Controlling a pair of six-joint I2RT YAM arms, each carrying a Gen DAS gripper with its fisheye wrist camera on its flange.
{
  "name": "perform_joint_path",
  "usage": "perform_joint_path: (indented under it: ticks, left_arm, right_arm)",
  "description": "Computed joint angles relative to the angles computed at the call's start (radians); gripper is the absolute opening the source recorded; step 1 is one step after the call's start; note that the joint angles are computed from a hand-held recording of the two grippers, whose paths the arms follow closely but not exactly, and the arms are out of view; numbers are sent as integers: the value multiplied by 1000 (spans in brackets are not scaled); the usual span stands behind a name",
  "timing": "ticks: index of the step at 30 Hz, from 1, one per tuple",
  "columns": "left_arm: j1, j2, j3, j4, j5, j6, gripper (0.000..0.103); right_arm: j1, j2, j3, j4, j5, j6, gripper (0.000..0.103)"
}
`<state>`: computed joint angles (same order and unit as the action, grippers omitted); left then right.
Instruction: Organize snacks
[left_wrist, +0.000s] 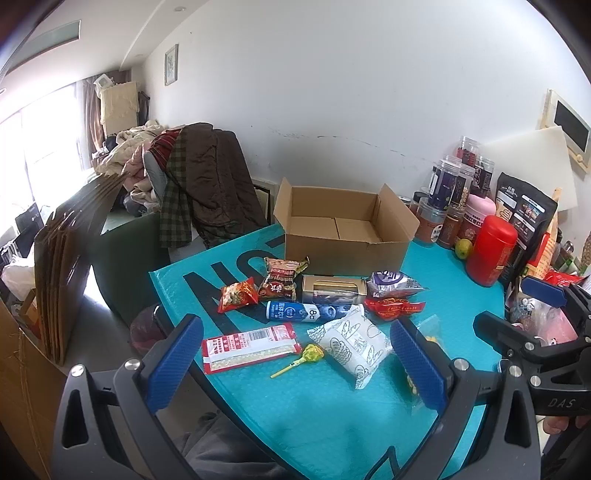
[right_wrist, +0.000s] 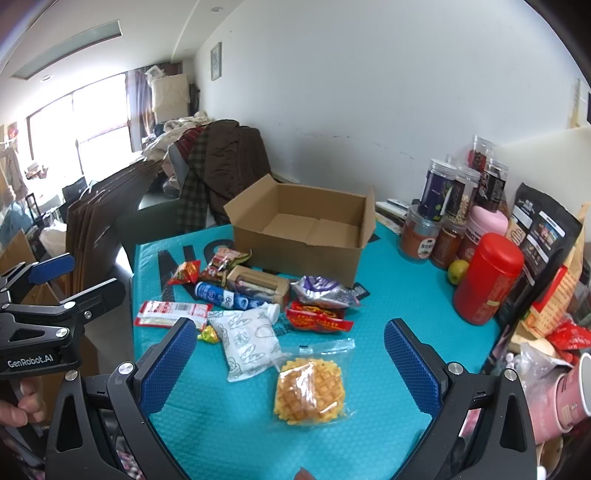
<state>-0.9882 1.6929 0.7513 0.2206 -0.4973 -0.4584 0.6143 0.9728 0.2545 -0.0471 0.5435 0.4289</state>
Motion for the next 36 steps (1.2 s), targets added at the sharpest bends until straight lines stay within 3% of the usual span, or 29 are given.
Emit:
perform_joint_path:
  ticks: [36]
  left_arm:
    - [11,1,1,-4,36,-10,103]
  right_arm:
    - [-2,3,1,2,-4,1,103]
